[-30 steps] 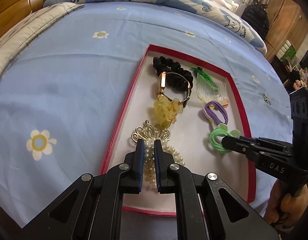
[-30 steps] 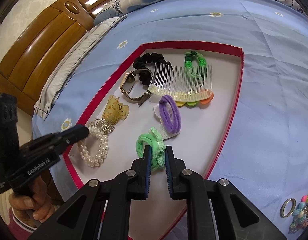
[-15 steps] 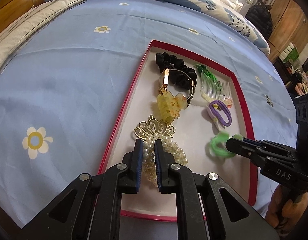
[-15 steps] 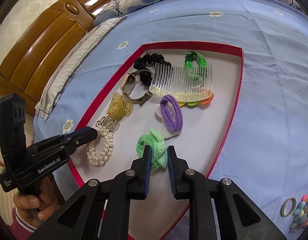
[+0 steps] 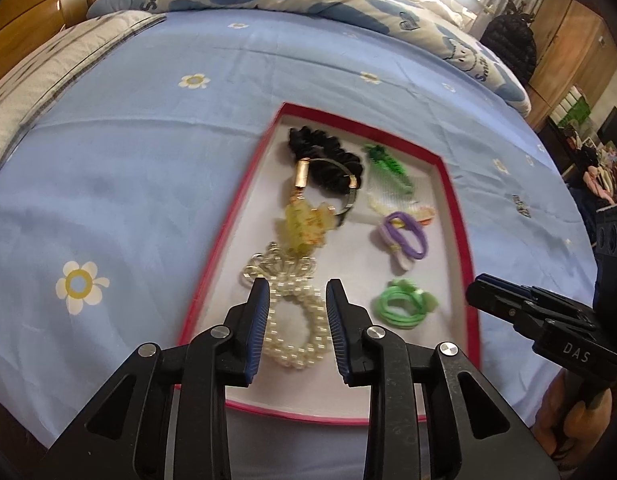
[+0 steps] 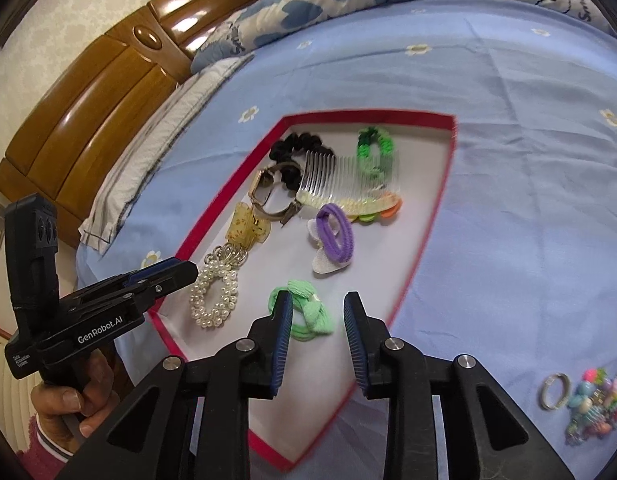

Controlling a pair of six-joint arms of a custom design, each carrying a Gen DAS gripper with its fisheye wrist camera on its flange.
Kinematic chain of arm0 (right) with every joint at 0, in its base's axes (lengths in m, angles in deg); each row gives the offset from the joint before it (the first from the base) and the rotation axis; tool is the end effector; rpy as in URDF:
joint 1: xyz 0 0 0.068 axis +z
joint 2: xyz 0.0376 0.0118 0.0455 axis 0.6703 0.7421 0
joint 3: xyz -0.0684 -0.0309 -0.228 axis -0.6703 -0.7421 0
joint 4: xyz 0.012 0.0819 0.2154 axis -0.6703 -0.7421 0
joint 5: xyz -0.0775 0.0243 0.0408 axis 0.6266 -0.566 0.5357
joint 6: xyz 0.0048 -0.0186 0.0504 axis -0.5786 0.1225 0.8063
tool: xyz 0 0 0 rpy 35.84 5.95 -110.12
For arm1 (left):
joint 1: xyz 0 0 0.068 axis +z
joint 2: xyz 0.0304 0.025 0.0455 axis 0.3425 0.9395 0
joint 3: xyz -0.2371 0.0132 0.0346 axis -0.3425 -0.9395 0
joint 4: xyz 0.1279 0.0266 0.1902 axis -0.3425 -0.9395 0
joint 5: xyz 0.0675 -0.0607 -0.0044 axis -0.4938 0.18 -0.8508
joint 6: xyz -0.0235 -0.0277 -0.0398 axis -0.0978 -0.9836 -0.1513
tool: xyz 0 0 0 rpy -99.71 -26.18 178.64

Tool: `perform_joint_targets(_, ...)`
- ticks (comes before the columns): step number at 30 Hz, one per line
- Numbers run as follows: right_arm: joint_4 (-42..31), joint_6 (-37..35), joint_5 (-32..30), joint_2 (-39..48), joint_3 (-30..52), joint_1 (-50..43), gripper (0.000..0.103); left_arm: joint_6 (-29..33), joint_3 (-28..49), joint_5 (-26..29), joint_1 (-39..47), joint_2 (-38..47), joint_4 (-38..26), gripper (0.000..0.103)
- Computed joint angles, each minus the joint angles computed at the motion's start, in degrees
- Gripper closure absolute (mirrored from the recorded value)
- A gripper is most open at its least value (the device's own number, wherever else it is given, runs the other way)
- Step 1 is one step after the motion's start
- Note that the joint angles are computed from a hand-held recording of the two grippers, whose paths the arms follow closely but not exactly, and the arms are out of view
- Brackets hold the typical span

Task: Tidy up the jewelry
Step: 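Grasp the metal ring with the left tool while the right tool grasps the beaded bracelet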

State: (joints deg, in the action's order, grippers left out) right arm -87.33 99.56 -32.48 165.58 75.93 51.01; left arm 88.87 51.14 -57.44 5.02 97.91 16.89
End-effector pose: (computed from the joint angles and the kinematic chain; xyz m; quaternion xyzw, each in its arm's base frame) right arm 0.2654 0.0512 0.3008 0.0885 0.9410 0.2075 0.2524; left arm 0.3372 -0.1005 0.2881 0.1834 0.9431 -0.1582 0.2278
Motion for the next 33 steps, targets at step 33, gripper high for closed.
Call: perform_joint_targets(33, -21.46, -29.72, -11.55, -26.37, -14.43, -54.08, 0.062, -4.47, 2.2, -0.77, -25.87, -0.53, -2.06, 0.062)
